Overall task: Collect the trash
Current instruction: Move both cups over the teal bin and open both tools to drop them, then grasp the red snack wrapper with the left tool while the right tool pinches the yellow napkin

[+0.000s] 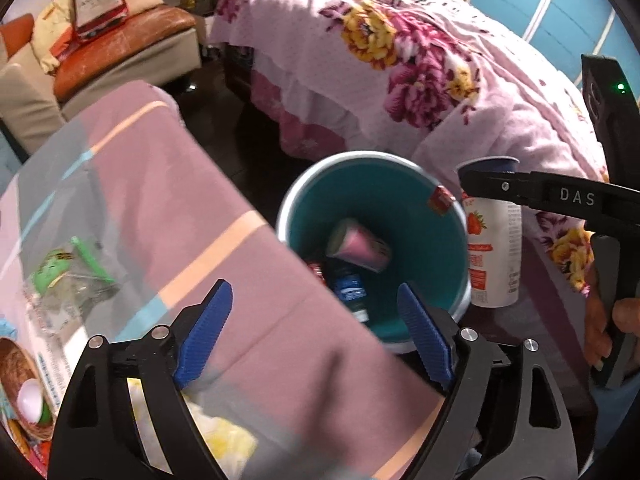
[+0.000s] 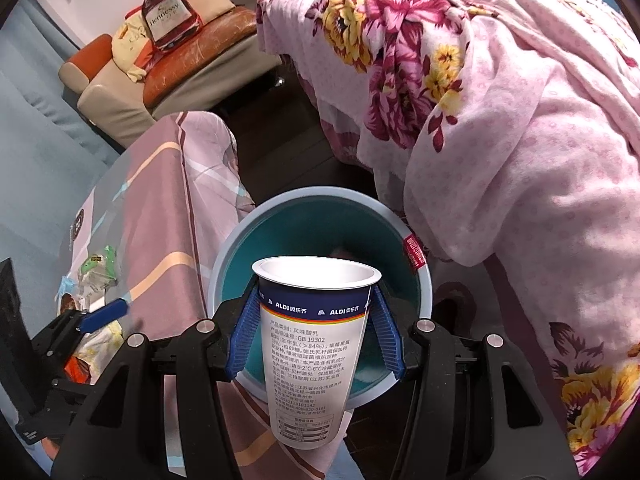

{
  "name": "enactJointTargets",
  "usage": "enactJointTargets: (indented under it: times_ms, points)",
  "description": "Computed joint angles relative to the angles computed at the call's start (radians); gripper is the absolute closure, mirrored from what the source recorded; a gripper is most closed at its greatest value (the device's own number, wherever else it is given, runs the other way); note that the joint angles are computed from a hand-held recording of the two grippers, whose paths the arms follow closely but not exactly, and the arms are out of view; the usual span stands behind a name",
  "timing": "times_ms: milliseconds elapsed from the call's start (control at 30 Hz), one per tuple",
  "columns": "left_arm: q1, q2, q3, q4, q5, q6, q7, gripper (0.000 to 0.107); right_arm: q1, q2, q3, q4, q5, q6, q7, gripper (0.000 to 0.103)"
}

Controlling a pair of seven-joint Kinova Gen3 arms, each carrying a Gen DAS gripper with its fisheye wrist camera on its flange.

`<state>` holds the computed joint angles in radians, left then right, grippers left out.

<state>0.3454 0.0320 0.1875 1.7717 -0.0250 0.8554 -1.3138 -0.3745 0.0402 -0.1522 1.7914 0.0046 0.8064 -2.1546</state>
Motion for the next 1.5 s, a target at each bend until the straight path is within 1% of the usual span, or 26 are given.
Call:
enactJointTargets:
  times_ms: [67,167,300,367,433,533,567,833,1000,1067,1167,1267,1467,1500]
  points:
    - [-0.002,-0.013,-0.004,0.015,-0.02,-0.007,0.016,0.014,-0.004,0.01,-0.002,-0.007,0.004,0.005,-0.003,0.053]
    - [-0.011,-0.026,-0.008,0.029,-0.029,-0.01,0.017,0.014,-0.014,0.031,-0.005,-0.026,0.01,0.025,-0.009,0.052]
    - [-0.035,-0.044,-0.02,0.049,-0.004,-0.014,-0.008,0.014,-0.024,0.054,-0.005,-0.051,-0.003,0.055,0.004,0.05]
    - [-0.046,-0.053,-0.024,0.059,0.008,-0.016,-0.019,0.014,-0.029,0.057,-0.007,-0.055,-0.005,0.063,-0.003,0.038]
    - [-0.055,-0.06,-0.026,0.065,0.018,-0.014,-0.027,0.014,-0.048,0.054,-0.008,-0.059,0.025,0.073,-0.033,0.035]
    - [-0.069,-0.081,-0.03,0.081,0.027,-0.012,-0.032,0.014,-0.062,0.055,-0.013,-0.075,0.034,0.096,-0.047,0.028]
    - [-0.073,-0.086,-0.03,0.084,0.03,-0.012,-0.033,0.014,-0.073,0.053,-0.016,-0.082,0.051,0.107,-0.063,0.028]
    - [-0.114,-0.179,-0.046,0.132,0.055,0.001,-0.063,0.014,-0.123,0.045,-0.039,-0.124,0.086,0.16,-0.12,0.026]
    - [-0.144,-0.252,-0.07,0.168,0.083,0.012,-0.096,0.013,-0.179,0.044,-0.067,-0.169,0.134,0.21,-0.173,0.025]
    - [-0.158,-0.28,-0.08,0.181,0.09,0.02,-0.11,0.013,-0.198,0.049,-0.074,-0.185,0.146,0.225,-0.181,0.022]
    - [-0.183,-0.328,-0.099,0.202,0.096,0.039,-0.132,0.013,-0.238,0.063,-0.089,-0.218,0.169,0.247,-0.197,0.022]
    - [-0.212,-0.384,-0.138,0.229,0.108,0.059,-0.166,0.013,-0.277,0.091,-0.098,-0.257,0.17,0.27,-0.2,0.022]
    - [-0.285,-0.485,-0.24,0.269,0.113,0.112,-0.254,0.013,-0.374,0.187,-0.11,-0.363,0.153,0.329,-0.182,0.021]
    - [-0.3,-0.501,-0.267,0.276,0.109,0.123,-0.275,0.013,-0.388,0.196,-0.106,-0.372,0.152,0.334,-0.181,0.021]
